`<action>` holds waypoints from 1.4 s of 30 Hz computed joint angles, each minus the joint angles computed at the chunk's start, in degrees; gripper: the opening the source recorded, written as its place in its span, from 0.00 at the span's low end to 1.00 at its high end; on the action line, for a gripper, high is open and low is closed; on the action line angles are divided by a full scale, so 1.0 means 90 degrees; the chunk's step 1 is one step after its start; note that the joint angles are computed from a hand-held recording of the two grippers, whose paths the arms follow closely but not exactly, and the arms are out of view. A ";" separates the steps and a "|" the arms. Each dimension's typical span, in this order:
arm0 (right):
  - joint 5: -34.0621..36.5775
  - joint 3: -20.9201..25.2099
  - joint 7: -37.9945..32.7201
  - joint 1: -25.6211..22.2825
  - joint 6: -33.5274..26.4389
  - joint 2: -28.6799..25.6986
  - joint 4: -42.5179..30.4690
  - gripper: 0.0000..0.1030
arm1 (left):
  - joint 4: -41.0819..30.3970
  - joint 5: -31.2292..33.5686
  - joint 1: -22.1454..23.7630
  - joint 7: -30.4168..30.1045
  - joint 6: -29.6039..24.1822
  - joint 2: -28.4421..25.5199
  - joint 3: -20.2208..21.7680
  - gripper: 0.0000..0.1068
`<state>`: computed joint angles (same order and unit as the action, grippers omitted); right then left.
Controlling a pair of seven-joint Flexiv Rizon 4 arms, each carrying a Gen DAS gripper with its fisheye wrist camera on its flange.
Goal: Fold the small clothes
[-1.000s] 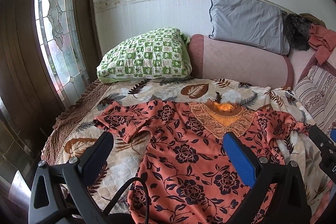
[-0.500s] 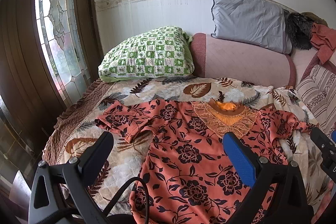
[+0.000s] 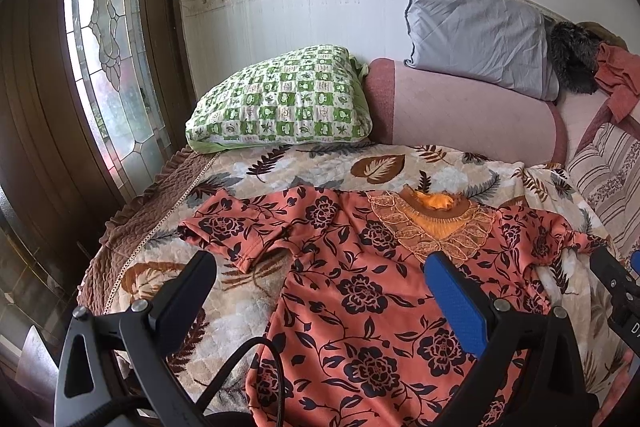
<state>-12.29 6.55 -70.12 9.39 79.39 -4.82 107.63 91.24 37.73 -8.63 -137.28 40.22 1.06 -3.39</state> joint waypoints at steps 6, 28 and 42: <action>-0.0001 -0.0022 -0.0010 0.0000 -0.0106 -0.0106 -0.0105 1.00 | -0.0024 -0.0064 0.0031 0.0043 0.0048 -0.0101 0.0029 0.96; 0.2627 0.0019 -0.1072 -0.2115 -0.1606 -0.2394 -0.2794 0.97 | -0.2320 -0.0416 -0.0669 0.0300 0.0209 -0.3604 0.1098 0.96; 0.3809 0.0063 0.1078 -0.2058 -0.3723 -0.4894 -0.6584 0.84 | -0.2277 -0.0997 -0.0815 0.0793 -0.0054 -0.3996 0.1427 0.96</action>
